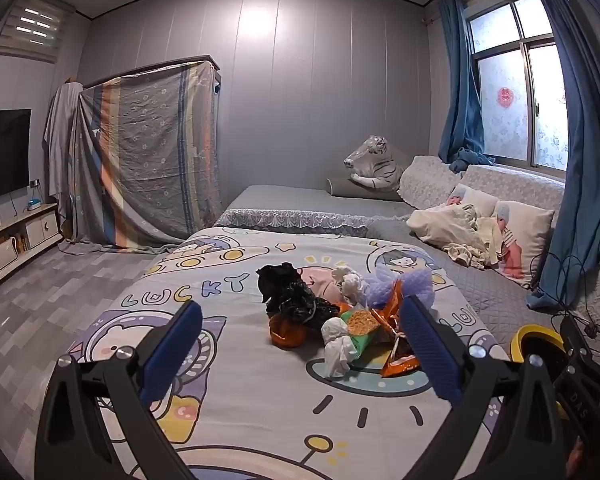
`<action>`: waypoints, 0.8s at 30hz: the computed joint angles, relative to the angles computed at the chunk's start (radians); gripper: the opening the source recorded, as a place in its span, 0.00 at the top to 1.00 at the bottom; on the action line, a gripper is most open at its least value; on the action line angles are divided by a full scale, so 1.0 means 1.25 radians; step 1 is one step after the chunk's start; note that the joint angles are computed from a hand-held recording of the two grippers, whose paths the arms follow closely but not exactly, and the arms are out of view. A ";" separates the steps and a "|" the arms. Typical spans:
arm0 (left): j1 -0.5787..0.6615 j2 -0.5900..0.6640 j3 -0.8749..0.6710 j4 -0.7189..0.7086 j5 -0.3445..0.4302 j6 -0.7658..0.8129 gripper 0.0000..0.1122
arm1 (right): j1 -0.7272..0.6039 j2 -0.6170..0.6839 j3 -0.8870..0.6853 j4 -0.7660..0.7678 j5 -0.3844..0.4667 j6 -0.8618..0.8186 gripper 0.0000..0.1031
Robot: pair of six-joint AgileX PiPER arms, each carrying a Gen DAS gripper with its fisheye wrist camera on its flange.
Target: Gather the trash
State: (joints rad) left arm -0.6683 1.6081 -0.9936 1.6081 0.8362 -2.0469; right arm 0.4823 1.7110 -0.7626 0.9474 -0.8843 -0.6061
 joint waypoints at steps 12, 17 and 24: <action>0.000 -0.001 -0.002 -0.005 -0.001 0.008 0.15 | -0.002 0.000 -0.002 -0.001 0.004 0.001 0.08; 0.000 0.000 -0.004 -0.008 -0.002 0.011 0.15 | -0.002 0.000 -0.002 -0.002 0.006 0.000 0.08; -0.005 0.013 -0.004 0.001 0.003 -0.004 0.15 | -0.005 -0.005 0.001 -0.005 0.008 0.002 0.08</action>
State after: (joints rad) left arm -0.6751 1.6240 -0.9989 1.6098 0.8405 -2.0520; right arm 0.4759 1.7053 -0.7608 0.9413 -0.8739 -0.6030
